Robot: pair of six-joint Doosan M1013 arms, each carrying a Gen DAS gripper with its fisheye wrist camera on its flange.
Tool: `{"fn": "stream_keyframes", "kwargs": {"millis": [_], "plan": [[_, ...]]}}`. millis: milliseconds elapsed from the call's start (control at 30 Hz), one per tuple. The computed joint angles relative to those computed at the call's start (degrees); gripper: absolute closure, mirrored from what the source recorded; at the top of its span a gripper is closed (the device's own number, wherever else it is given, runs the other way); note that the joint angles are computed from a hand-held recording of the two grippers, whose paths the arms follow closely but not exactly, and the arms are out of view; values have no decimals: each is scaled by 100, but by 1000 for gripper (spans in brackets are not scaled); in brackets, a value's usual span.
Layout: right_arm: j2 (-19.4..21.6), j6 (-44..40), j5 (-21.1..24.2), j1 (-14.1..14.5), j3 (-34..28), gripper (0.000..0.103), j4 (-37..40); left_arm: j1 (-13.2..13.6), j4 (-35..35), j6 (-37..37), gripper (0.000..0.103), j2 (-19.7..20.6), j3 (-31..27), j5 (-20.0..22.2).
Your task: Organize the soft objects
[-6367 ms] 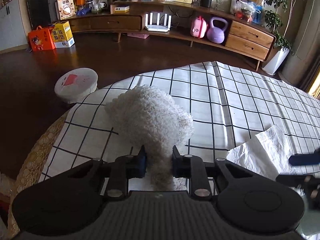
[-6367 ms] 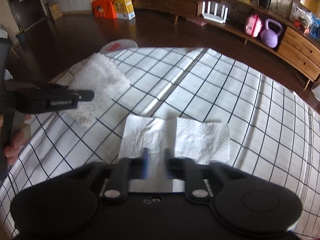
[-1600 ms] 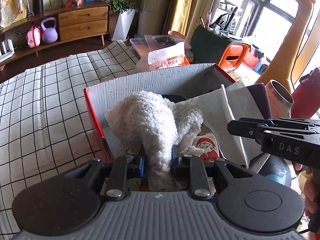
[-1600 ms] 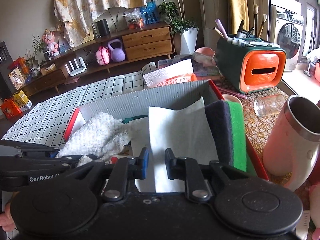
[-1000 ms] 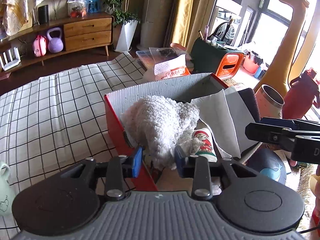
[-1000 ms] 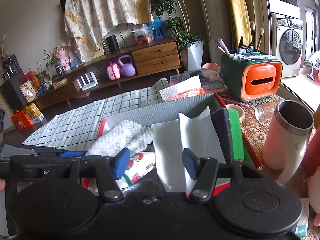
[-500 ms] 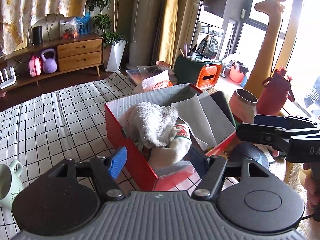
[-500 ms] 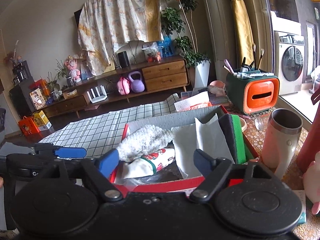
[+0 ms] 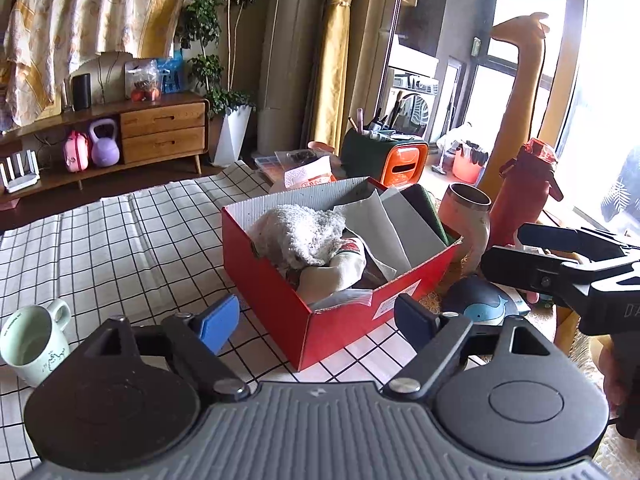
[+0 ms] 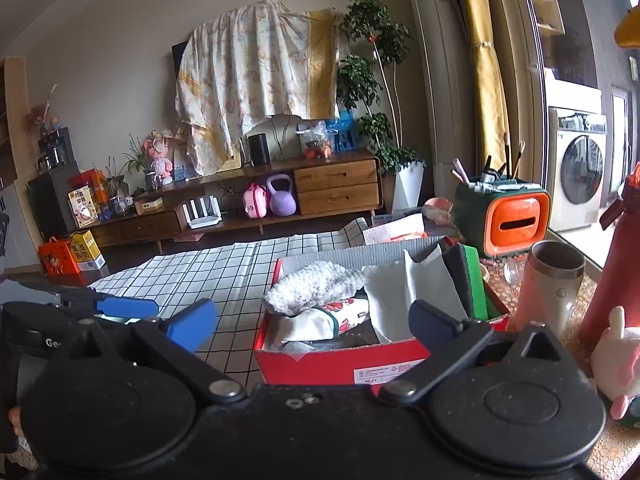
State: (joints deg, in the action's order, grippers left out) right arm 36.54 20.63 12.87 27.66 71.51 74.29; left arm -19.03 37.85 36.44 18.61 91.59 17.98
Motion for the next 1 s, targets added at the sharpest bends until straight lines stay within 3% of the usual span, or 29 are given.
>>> {"fn": "stream_keyframes", "kwargs": {"millis": [233, 500, 733, 1000], "plan": [[-109, -1638, -175, 67, 321, 0, 1695, -86, 872, -997, 3, -165, 267, -36], [-206, -2948, -427, 153, 574, 0, 3191, -199, 1706, -1840, 0, -296, 487, -96], [-245, -3612, -430, 164, 717, 0, 3989, -310, 2919, -3098, 0, -391, 646, 17], [-272, -3385, -414, 178, 779, 0, 3789, -352, 3080, -3254, 0, -396, 657, 107]]}}
